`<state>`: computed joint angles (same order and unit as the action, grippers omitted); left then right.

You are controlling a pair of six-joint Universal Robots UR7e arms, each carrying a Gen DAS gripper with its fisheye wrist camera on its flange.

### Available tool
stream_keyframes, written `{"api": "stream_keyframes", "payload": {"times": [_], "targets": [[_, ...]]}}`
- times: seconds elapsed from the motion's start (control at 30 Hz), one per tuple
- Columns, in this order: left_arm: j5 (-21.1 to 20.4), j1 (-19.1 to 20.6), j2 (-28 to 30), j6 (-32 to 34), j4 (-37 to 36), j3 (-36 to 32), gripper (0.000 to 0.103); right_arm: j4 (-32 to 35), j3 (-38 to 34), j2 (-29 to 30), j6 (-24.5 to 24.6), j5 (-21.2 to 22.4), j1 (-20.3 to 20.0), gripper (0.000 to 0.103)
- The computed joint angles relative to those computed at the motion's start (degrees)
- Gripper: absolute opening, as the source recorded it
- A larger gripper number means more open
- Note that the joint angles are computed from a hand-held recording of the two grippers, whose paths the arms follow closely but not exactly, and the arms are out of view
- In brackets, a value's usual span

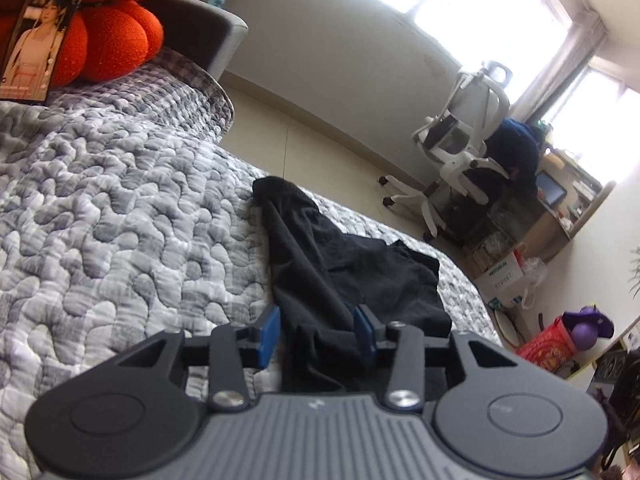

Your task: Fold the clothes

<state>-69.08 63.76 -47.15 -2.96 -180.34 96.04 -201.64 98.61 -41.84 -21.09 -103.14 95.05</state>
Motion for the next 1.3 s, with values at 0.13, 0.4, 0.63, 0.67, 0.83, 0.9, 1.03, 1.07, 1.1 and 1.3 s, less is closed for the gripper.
{"api": "stream_keyframes", "payload": {"times": [0.13,0.4,0.63,0.67,0.83,0.9,1.03,1.07,1.1,1.3], "targets": [[0.6,-0.1,0.9,1.7,1.2,-0.7,0.015,-0.2,0.1,0.0,0.2,0.0,-0.1,0.013],[2.7,-1.2,1.0,3.8,-3.2,0.1,0.007,-4.1,0.5,0.1,-1.0,1.4,0.2,0.013],[8.3,-1.8,4.4,5.9,-4.5,-2.0,0.008,-5.4,-3.1,3.3,-4.3,-0.8,0.7,0.013],[9.1,-1.9,4.8,6.1,-4.5,-2.3,0.009,-5.0,-3.6,3.8,-4.6,-1.5,0.7,0.013],[14.2,-3.4,6.1,8.0,-9.6,-2.2,0.04,-5.4,-4.3,4.6,-3.7,-3.4,0.8,0.021],[13.5,-4.1,5.7,10.2,-14.2,-0.8,0.043,-7.1,-3.8,4.4,-4.2,-4.7,1.5,0.027],[8.3,-5.1,4.6,14.0,-19.1,2.1,0.046,-12.9,-2.2,4.6,-9.4,-3.4,2.7,0.039],[6.9,-5.2,4.6,14.5,-19.1,2.6,0.048,-13.5,-1.7,4.6,-10.6,-2.7,2.9,0.039],[5.9,-5.1,4.6,14.5,-17.9,2.8,0.054,-13.6,-1.3,4.5,-11.6,-2.0,3.2,0.039],[4.7,-4.1,5.5,15.7,-11.3,2.8,0.078,-12.1,-1.9,6.9,-17.7,-3.9,3.9,0.039]]}}
